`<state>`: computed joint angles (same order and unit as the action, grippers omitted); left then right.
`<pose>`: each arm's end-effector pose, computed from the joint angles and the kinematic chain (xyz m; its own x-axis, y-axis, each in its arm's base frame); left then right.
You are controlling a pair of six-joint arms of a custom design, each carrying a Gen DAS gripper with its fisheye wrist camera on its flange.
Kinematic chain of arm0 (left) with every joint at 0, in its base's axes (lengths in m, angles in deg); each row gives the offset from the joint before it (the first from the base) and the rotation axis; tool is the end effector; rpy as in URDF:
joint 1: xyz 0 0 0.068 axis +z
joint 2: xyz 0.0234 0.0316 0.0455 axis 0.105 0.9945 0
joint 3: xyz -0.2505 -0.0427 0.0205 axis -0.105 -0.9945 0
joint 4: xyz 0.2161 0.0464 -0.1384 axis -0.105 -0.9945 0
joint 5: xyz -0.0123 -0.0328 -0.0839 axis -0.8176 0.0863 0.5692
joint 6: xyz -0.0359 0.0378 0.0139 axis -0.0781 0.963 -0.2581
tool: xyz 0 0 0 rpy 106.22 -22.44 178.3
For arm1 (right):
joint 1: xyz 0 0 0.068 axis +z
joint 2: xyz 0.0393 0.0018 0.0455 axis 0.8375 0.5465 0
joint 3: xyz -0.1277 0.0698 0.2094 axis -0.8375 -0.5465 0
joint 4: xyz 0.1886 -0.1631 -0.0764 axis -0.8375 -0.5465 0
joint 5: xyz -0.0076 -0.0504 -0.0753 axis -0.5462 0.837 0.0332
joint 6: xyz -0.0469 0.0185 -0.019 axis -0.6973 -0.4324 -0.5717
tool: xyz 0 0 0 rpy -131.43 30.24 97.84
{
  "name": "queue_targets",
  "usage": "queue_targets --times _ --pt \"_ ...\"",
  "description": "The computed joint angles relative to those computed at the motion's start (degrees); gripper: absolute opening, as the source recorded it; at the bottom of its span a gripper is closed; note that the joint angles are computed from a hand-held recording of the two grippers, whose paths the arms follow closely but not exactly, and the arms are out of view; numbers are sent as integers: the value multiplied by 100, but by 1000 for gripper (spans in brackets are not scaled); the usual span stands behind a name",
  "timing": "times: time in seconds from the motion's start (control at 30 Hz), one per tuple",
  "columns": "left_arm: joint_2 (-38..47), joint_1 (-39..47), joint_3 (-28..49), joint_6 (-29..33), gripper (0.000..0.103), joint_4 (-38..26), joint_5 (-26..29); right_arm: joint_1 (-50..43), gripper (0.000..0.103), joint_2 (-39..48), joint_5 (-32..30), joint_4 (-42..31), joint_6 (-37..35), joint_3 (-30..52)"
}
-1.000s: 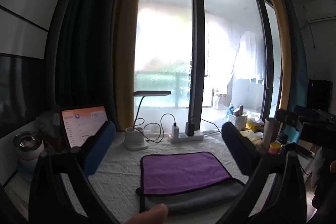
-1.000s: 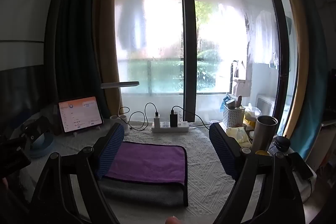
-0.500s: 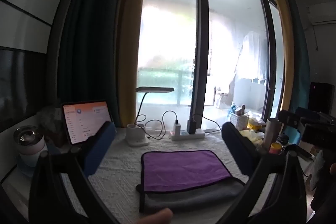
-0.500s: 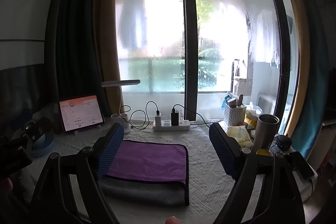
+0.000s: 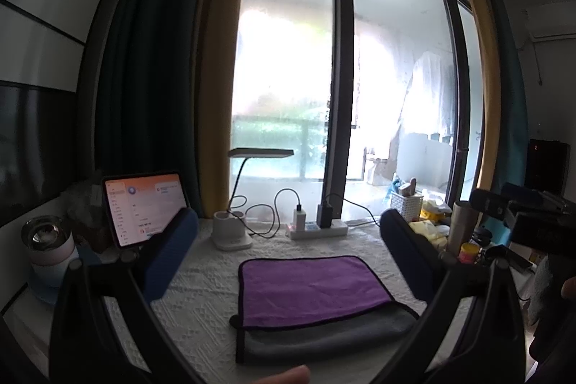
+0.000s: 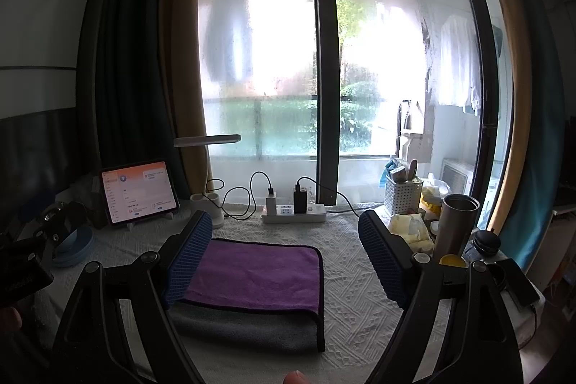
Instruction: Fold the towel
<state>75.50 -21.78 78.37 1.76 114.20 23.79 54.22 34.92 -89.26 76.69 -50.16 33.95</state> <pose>0.2708 -0.1129 0.2148 -0.0504 -0.1189 -0.9916 -0.3541 0.9305 -0.0936 0.3729 0.0027 0.2494 -0.1875 -0.1348 -0.9730 -0.5409 0.8410 -0.0123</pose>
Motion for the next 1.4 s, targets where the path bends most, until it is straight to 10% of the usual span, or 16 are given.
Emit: queue_targets --times 1.4 --pt "10 -30 4 -45 102 46 -35 -3 86 54 2 -19 -20 38"
